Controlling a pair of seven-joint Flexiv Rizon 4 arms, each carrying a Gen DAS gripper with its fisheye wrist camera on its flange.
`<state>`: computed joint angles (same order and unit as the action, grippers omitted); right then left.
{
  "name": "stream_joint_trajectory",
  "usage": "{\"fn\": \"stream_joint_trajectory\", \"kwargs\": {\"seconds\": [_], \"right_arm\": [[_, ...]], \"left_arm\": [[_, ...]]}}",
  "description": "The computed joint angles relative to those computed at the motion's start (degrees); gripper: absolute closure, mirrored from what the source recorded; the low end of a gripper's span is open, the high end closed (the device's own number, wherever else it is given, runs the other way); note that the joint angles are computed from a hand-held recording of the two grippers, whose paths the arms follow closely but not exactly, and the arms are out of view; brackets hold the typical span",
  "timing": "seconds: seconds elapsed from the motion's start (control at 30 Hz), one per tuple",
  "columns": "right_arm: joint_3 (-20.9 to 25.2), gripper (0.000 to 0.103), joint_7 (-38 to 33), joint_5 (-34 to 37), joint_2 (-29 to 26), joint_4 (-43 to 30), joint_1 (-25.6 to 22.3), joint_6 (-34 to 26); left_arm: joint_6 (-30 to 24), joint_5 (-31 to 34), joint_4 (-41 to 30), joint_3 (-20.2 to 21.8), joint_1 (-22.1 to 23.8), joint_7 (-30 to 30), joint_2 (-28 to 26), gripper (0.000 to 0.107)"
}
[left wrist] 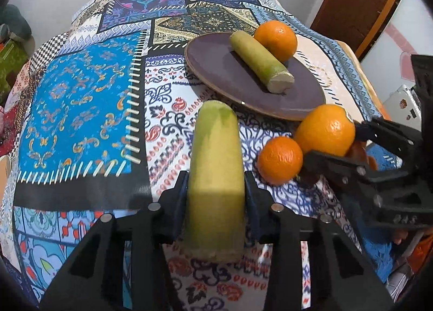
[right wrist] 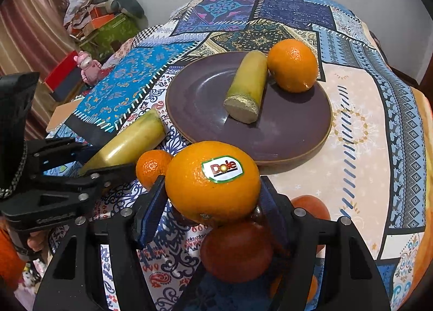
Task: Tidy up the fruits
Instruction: 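Grasp the second yellow cylinder with the left tool while the right tool grasps another orange, then place the cylinder beside the first on the plate while the right tool sets the orange there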
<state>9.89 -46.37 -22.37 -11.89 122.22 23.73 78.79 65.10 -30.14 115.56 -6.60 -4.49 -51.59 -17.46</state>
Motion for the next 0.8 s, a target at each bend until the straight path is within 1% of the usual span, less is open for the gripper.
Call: {"fn": "stream_joint_trajectory", "kwargs": {"seconds": [0.07, 0.13, 0.2, 0.33, 0.57, 0.67, 0.8], "right_arm": [[0.34, 0.040, -0.71, 0.75, -0.16, -0.28, -0.31, 0.00], [0.25, 0.040, -0.77, 0.81, -0.11, -0.26, -0.25, 0.09], [0.06, 0.041, -0.42, 0.65, 0.00, -0.05, -0.11, 0.42], [-0.15, 0.041, 0.13, 0.27, 0.64, 0.53, -0.08, 1.51], [-2.00, 0.041, 2.63, -4.72, 2.45, 1.95, 0.27, 3.81], [-1.56, 0.041, 2.43, -4.87, 3.02, 2.02, -0.60, 4.11], [-2.30, 0.041, 3.57, -6.83, 3.87, 2.26, -1.27, 4.61]], "left_arm": [[0.51, 0.52, -0.58, 0.07, -0.29, -0.71, -0.73, 0.068], [2.27, -0.31, -0.30, -0.43, -0.32, -1.25, -1.20, 0.068], [3.72, 0.77, -0.01, -0.09, -0.88, -2.58, -1.22, 0.068], [3.94, 2.33, 0.33, 0.42, -1.06, -5.11, -0.59, 0.069], [5.44, 1.99, 2.19, 0.08, -0.76, -5.98, 1.73, 0.069], [6.07, 0.70, 2.57, -0.28, -0.61, -5.63, 2.73, 0.069], [7.07, -0.21, 2.38, -0.32, -0.99, -5.39, 3.78, 0.069]]}}
